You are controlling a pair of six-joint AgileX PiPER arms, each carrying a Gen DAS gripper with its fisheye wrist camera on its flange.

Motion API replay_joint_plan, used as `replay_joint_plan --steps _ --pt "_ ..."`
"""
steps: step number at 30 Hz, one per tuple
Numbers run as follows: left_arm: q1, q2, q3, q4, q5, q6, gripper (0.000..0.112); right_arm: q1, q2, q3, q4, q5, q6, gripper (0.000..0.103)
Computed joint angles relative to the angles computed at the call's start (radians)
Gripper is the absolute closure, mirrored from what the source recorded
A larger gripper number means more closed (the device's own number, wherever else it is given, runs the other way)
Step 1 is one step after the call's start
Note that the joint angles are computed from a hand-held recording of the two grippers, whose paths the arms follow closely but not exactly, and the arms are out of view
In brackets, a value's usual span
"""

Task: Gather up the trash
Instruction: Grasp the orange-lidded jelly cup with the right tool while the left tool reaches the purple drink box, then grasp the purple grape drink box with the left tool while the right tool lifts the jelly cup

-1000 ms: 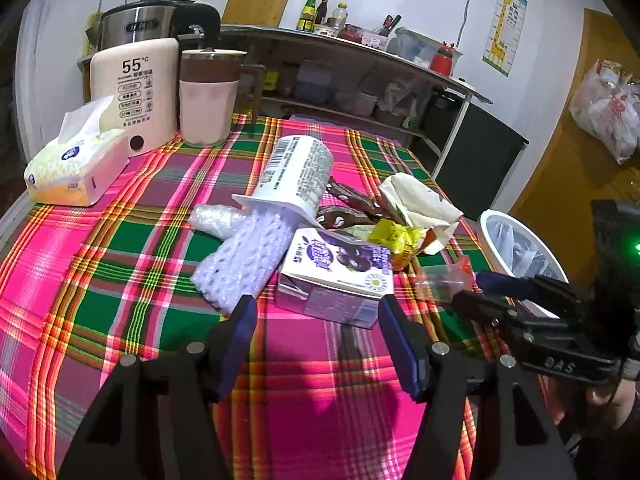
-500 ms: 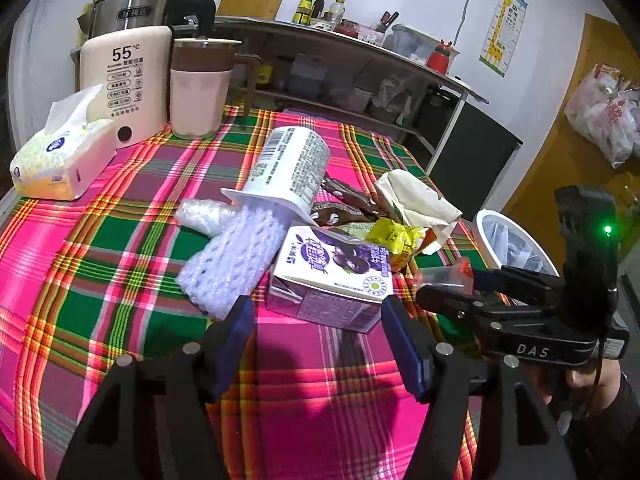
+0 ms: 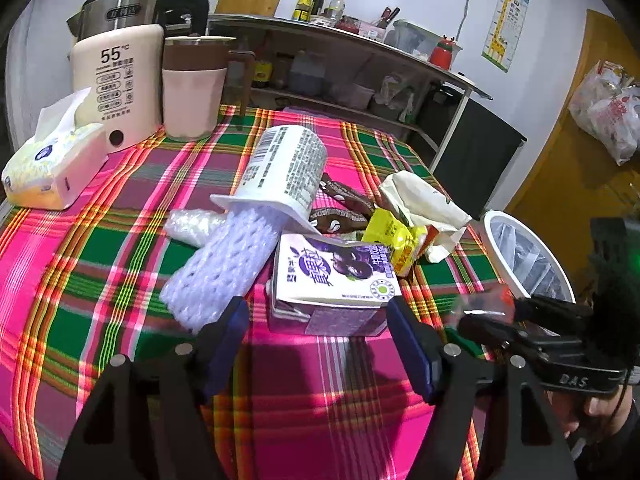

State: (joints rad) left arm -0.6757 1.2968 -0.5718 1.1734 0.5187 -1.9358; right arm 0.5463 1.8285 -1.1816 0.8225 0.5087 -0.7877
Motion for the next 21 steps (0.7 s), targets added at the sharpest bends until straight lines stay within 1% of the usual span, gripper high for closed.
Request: replay_joint_plan --steps 4,8,12,14,16,18,21 --pt "0.035 0.009 -0.005 -0.004 -0.082 0.051 0.038 -0.029 -0.025 0.038 0.040 0.001 -0.027 0.049" --pt "0.012 0.032 -0.029 -0.009 -0.086 0.080 0.038 -0.071 -0.050 0.078 0.097 0.011 -0.068 0.049" --pt "-0.029 0.082 -0.089 -0.077 0.005 0.130 0.037 -0.092 -0.076 0.108 0.118 0.008 -0.081 0.049" --pt "-0.047 0.099 -0.111 -0.082 0.028 0.136 0.037 -0.101 -0.089 0.121 0.131 0.007 -0.094 0.049" --pt "-0.074 0.128 -0.139 -0.090 0.067 0.151 0.036 -0.110 -0.101 0.133 0.149 0.009 -0.113 0.049" --pt "-0.081 0.162 -0.170 -0.122 0.098 0.181 0.036 -0.114 -0.109 0.143 0.159 0.007 -0.126 0.049" --pt "-0.046 0.186 -0.192 -0.182 0.086 0.213 0.036 -0.123 -0.114 0.153 0.174 0.008 -0.145 0.049"
